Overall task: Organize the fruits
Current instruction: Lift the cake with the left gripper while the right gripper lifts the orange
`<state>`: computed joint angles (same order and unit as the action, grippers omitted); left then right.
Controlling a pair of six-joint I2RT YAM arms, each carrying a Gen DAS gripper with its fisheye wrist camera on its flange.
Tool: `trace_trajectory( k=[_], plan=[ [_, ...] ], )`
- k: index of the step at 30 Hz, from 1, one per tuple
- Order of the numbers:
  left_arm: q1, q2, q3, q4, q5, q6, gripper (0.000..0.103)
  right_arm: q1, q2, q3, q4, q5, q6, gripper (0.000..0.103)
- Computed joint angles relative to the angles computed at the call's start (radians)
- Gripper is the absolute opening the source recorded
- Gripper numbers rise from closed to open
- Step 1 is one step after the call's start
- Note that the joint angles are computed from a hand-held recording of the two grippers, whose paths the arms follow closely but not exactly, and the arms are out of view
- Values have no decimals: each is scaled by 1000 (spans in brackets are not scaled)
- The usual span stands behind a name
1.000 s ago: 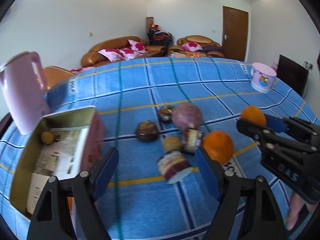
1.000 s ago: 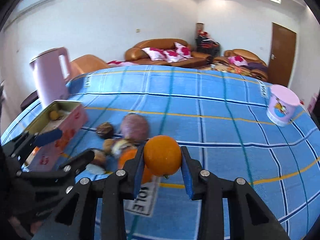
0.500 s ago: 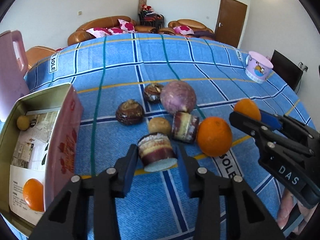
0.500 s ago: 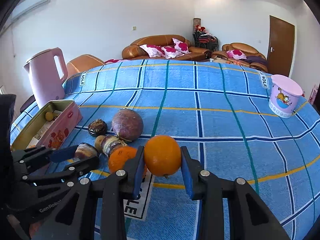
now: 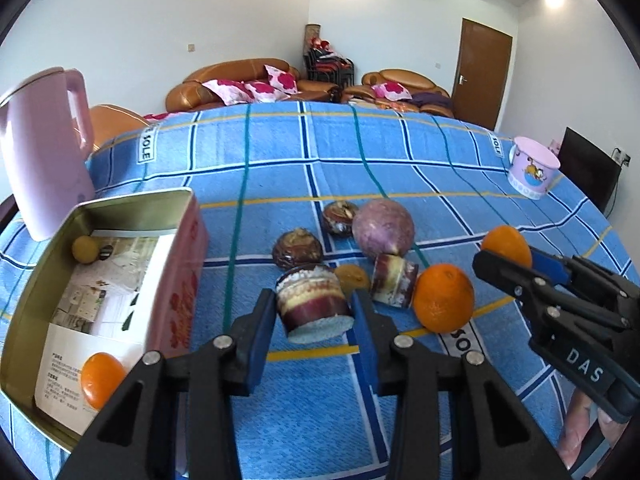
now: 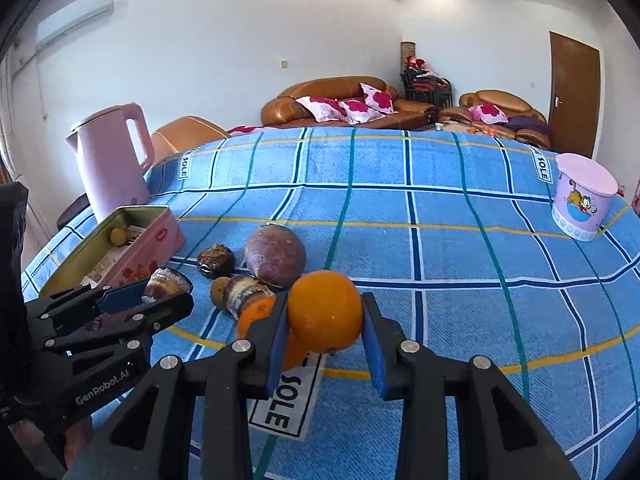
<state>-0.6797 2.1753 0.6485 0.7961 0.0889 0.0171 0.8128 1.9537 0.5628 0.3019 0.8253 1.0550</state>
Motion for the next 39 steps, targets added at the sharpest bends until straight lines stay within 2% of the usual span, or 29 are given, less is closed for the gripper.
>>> trace_trajectory(
  k=[10, 39],
  plan=[
    [-17, -12, -58, 110, -72, -9, 40, 19, -7, -23, 66, 17, -40, 36],
    [-29, -9, -149, 304, -147, -29, 40, 94, -26, -73, 152, 124, -72, 36]
  ],
)
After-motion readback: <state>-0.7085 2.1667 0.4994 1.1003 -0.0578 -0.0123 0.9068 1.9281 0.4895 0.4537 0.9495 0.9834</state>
